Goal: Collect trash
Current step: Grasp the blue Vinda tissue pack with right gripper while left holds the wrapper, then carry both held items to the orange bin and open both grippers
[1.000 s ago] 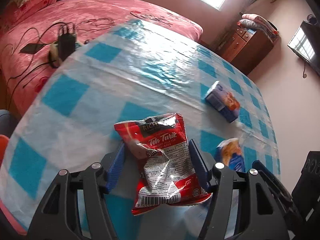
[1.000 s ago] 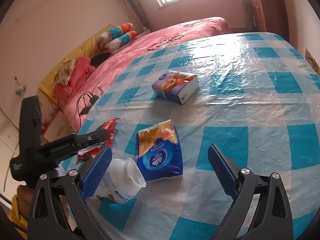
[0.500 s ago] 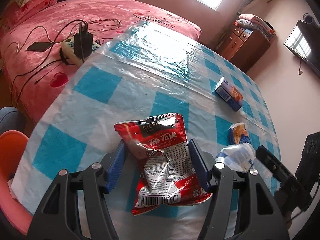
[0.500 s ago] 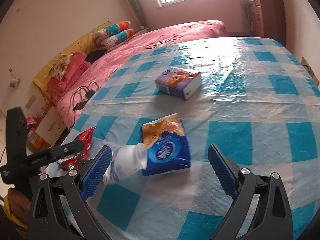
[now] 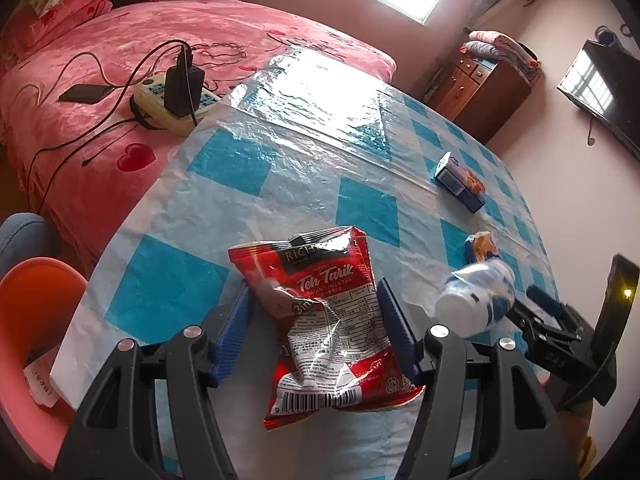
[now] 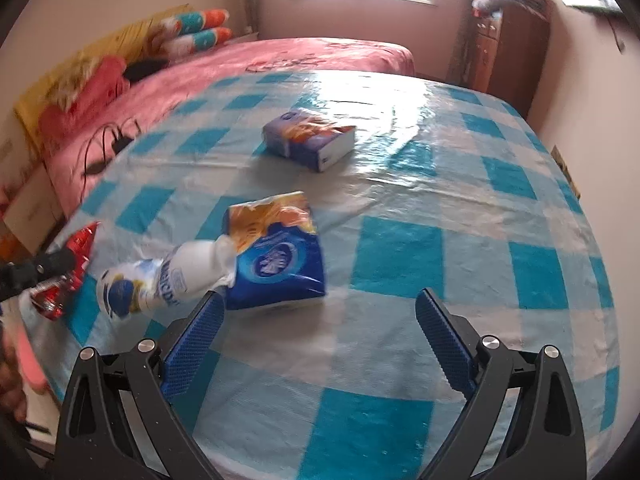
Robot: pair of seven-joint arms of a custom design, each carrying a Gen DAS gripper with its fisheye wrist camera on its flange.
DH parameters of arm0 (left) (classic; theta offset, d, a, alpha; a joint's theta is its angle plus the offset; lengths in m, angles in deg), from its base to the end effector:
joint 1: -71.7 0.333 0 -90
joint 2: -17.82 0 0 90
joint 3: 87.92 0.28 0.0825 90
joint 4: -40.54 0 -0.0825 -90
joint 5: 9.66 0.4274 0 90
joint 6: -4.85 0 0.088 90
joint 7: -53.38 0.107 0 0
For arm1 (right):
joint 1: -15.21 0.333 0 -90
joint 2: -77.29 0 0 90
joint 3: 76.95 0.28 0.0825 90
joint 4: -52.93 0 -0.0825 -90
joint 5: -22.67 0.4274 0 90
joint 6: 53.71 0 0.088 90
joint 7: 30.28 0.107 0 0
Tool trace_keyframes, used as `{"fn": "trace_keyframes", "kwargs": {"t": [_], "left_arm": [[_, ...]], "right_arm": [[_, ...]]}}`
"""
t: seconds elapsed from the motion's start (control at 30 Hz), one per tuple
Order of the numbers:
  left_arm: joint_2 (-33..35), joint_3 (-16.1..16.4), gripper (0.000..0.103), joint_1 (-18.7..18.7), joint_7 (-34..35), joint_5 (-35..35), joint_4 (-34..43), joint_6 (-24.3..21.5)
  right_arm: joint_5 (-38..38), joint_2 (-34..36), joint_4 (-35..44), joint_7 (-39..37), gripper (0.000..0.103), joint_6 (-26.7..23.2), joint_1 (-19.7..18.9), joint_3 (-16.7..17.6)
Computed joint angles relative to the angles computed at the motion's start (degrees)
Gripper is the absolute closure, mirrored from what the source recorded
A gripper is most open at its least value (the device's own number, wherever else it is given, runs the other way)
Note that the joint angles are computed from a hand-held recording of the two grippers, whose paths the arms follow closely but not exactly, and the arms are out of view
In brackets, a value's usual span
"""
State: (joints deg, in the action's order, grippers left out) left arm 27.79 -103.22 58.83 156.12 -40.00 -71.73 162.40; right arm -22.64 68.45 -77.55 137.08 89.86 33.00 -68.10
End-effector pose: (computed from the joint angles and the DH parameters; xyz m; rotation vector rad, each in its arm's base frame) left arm 0.5989 -0.2912 0.3981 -1.7593 2.3038 -1.0713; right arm 0.5036 0.2590 0.3990 -1.5339 2.1242 -0.7553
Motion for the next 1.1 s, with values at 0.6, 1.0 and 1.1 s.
{"fn": "trace_keyframes", "kwargs": {"t": [0.6,1.0,1.1], "left_arm": [[-1.41,-0.76,0.039,0.58,9.14,-7.14,-2.03,0.95],[-2.65,-0.62,0.039,1.09,14.28,-13.47,-3.18,-0.55],[-3.13,-0.44,0.039,1.10,15.25,-14.60,-3.64,-0.60]], "right_arm": [[3.26,8.57,8.62,-9.50,0.048,1.21,1.76,-2.74],[2.72,3.42,3.12,-4.08,0.071,4.11,0.52,-2.21],[0.77,2.06,2.49,-1.96,0.071,3.23,0.05,-1.43]]}}
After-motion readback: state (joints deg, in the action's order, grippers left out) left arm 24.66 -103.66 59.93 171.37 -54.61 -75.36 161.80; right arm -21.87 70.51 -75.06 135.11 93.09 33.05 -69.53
